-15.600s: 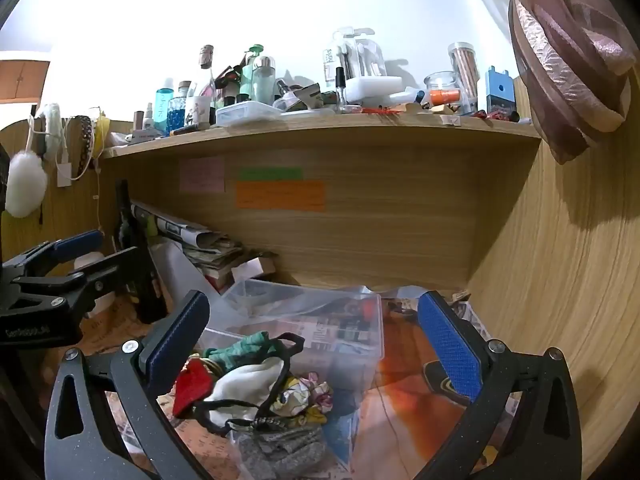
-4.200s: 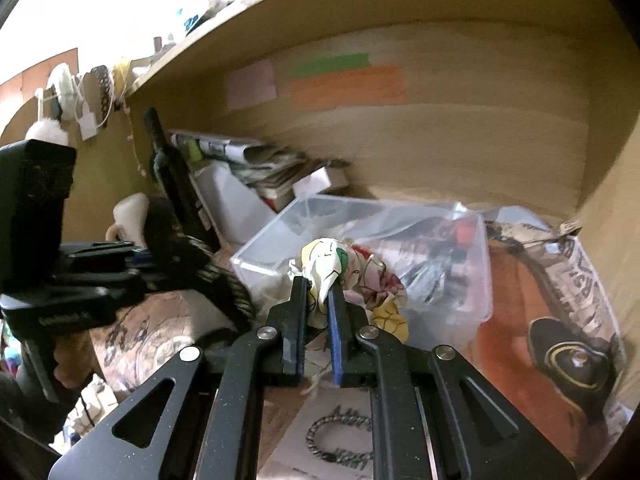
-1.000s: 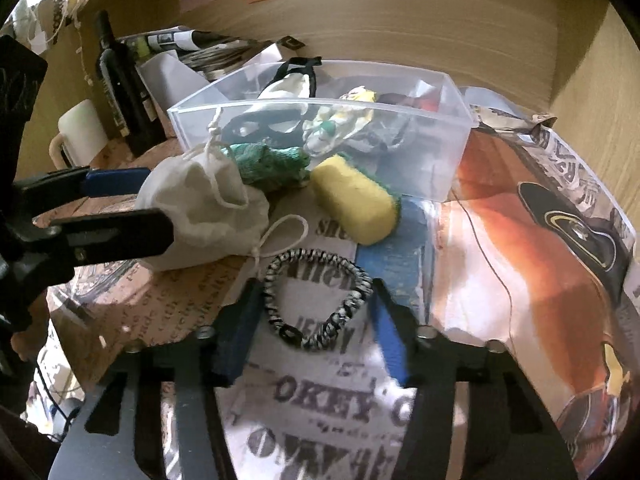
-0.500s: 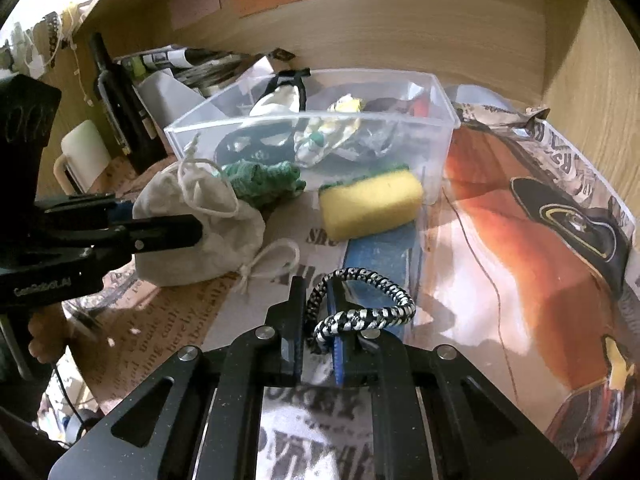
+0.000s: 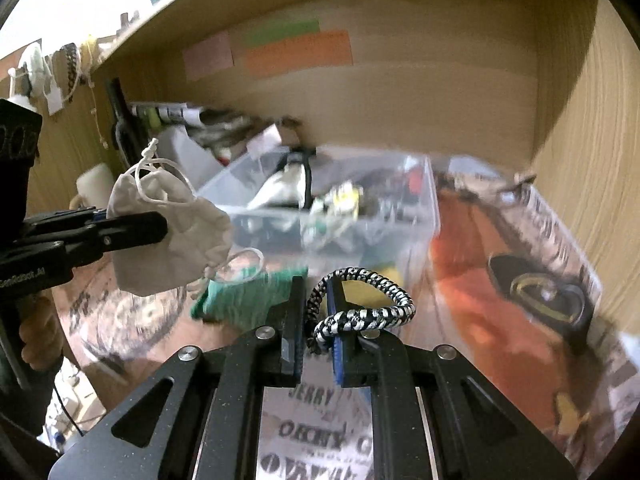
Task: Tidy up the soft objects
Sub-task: 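Carry the drawstring pouch and bracelet into the clear box and release both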
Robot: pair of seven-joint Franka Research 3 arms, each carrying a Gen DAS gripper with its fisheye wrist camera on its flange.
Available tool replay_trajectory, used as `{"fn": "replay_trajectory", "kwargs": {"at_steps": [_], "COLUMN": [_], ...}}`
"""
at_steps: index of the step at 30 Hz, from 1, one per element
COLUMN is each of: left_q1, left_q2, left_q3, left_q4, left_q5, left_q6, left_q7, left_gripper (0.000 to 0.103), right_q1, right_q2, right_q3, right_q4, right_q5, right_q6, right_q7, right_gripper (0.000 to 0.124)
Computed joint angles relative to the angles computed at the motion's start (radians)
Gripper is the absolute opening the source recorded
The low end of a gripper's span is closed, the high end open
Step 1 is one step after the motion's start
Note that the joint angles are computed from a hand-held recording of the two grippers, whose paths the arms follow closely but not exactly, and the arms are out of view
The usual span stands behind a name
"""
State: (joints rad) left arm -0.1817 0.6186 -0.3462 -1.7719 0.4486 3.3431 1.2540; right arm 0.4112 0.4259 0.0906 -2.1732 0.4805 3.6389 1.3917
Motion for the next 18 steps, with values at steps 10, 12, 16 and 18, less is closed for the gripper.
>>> {"fn": "replay_trajectory", "kwargs": {"at_steps": [10,12,16,18], "left_q1": [-0.210,-0.263,-0.227,-0.186], "left_q2": [0.019,0.053,0.134,0.179], "left_q3": [0.280,0.349,0.306,0.246], "left_q4": [0.121,0.176,0.317,0.390], "left_q5": [-0.118,-0.144,-0.132,-0.120], "left_q6": [0.001,-0.020,-0.124,-0.177], "left_q7": [-0.050,-0.055,-0.048,-0.029], "left_gripper": [0.019,0.019,0.019,0.019], "right_q1": [0.008,0.016,0.066,0.097], "right_q2": [0.037,0.062,0.125,0.153], "right_q3": [-0.035,-0.049,-0.116,-0.162], "right_q4": [0.138,0.190,0.310,0.362], "right_q5": [0.003,0.021,0.078,0.106], "right_q6": [-0.020,-0.040,-0.129,-0.192], "right_q7": [-0.089,-0.106,-0.153,-0.169], "right_gripper": [0.010,0.010,0.010,0.010]}}
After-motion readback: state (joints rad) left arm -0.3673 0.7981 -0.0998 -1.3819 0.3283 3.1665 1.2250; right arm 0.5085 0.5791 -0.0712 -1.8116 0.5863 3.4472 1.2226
